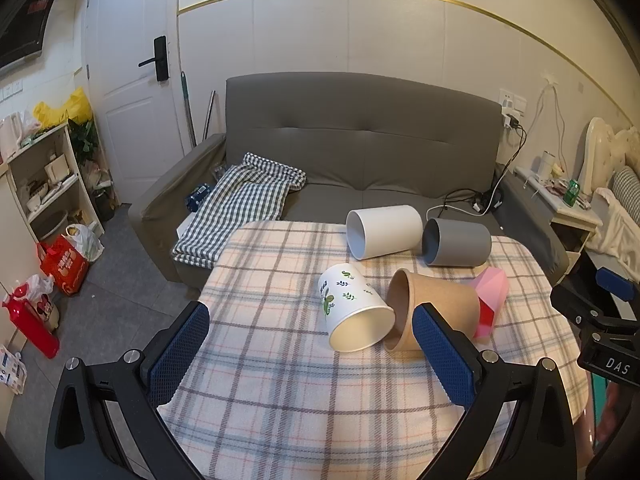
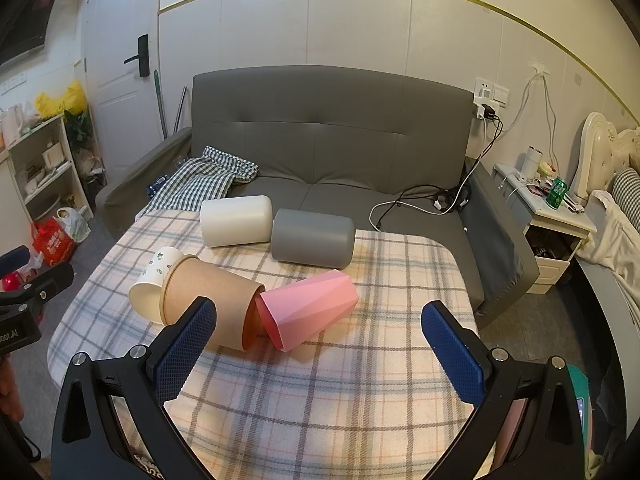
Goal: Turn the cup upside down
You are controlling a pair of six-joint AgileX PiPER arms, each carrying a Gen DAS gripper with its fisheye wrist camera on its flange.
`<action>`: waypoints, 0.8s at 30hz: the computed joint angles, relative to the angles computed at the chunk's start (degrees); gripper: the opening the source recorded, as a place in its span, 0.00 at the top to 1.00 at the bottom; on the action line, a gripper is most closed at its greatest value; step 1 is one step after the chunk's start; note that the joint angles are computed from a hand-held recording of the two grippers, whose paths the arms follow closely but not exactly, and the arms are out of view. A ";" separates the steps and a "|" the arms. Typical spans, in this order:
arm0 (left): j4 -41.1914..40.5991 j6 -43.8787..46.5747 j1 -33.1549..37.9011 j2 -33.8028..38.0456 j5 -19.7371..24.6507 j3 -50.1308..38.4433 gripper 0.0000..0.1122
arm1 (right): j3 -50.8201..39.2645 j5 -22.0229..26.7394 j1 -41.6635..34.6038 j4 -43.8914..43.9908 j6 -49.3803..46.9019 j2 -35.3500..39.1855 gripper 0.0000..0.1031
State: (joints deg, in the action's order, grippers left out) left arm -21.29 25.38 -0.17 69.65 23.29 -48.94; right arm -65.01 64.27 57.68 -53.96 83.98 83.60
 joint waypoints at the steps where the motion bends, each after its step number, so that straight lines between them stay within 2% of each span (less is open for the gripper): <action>1: -0.19 0.23 0.10 0.05 0.13 -0.12 0.08 | 0.00 0.00 0.00 0.00 0.00 0.00 0.00; 24: -0.59 0.50 0.20 0.02 -0.05 0.05 0.08 | 0.91 -0.71 -0.35 0.05 0.21 -0.14 0.00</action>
State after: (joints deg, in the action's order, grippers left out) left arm -21.89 25.89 0.03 69.68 23.23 -48.89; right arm -64.10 63.56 57.33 -53.91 84.19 83.47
